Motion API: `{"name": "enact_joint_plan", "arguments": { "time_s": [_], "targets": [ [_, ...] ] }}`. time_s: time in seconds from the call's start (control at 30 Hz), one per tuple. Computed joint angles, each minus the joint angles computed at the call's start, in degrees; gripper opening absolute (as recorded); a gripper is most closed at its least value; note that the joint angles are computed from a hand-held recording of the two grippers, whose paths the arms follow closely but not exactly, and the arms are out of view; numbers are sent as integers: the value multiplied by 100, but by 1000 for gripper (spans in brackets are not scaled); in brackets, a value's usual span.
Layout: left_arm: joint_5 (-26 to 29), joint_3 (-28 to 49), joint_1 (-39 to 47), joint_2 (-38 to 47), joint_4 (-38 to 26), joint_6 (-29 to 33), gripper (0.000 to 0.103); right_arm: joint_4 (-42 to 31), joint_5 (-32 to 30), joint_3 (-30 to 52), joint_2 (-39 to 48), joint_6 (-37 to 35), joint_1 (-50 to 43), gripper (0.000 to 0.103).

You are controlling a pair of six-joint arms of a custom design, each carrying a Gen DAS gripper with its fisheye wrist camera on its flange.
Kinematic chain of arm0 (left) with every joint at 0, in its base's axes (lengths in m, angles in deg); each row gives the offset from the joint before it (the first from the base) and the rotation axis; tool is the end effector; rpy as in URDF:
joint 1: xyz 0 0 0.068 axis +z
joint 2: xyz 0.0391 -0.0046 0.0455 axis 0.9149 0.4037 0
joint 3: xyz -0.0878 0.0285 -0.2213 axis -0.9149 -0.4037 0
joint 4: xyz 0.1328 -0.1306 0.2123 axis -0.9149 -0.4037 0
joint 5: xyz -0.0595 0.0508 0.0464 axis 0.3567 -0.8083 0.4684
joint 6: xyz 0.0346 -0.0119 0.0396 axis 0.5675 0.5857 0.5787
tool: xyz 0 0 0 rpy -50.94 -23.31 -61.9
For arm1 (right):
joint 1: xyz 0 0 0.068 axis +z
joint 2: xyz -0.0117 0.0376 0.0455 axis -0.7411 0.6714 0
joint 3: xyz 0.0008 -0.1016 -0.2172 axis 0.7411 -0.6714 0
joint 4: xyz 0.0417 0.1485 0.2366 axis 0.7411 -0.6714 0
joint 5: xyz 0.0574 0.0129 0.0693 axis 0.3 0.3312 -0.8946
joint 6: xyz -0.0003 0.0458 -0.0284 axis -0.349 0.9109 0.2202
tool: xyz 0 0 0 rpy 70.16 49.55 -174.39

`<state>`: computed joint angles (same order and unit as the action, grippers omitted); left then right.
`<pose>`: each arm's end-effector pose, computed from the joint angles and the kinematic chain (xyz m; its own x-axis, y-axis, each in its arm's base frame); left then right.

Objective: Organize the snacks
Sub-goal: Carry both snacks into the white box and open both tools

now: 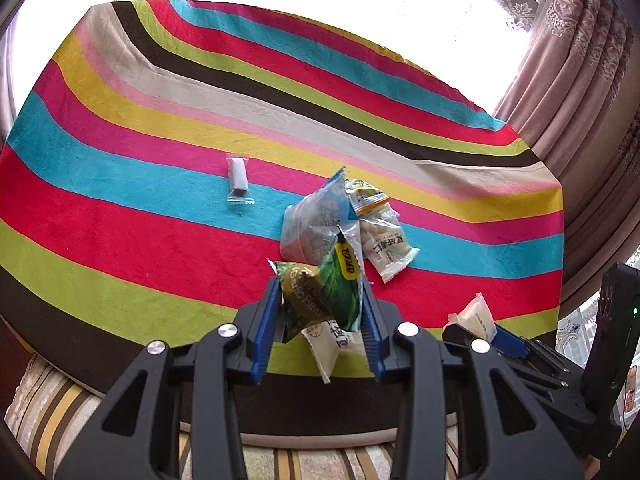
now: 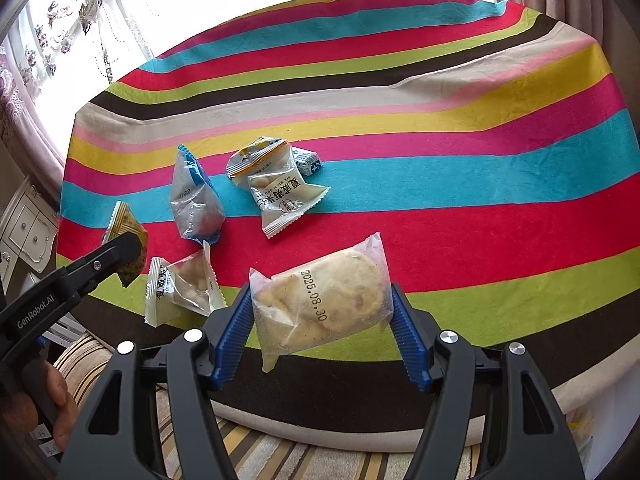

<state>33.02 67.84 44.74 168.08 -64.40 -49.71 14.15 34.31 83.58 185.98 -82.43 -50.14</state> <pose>0.2706 -0.0958 0.0559 -0.6107 -0.4732 -0.6349 -0.3415 0.8808 -0.3279 0.3690 0.0008 0.0428 -0.7660 -0.2793 -0.5790 -0.4659 0.8618 0.2008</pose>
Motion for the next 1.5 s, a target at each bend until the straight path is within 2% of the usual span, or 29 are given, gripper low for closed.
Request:
{"name": "enact_joint_plan", "arguments": {
  "time_s": [0.37, 0.7, 1.13, 1.5],
  "targets": [
    [-204, 589, -765, 258, -539, -78, 38, -408, -683, 11, -112, -159, -940, 64],
    [-219, 1599, -1429, 941, -1026, -48, 38, -1008, -1133, 483, 180, -527, -1931, 64],
    [218, 3165, -2085, 2087, -1513, 206, 38, -1551, -1017, 1765, 1301, -879, -3355, 64],
    [841, 4426, -2420, 3008, -1878, 441, 38, -1703, -993, 2433, 1676, -721, -3888, 65]
  ]
}}
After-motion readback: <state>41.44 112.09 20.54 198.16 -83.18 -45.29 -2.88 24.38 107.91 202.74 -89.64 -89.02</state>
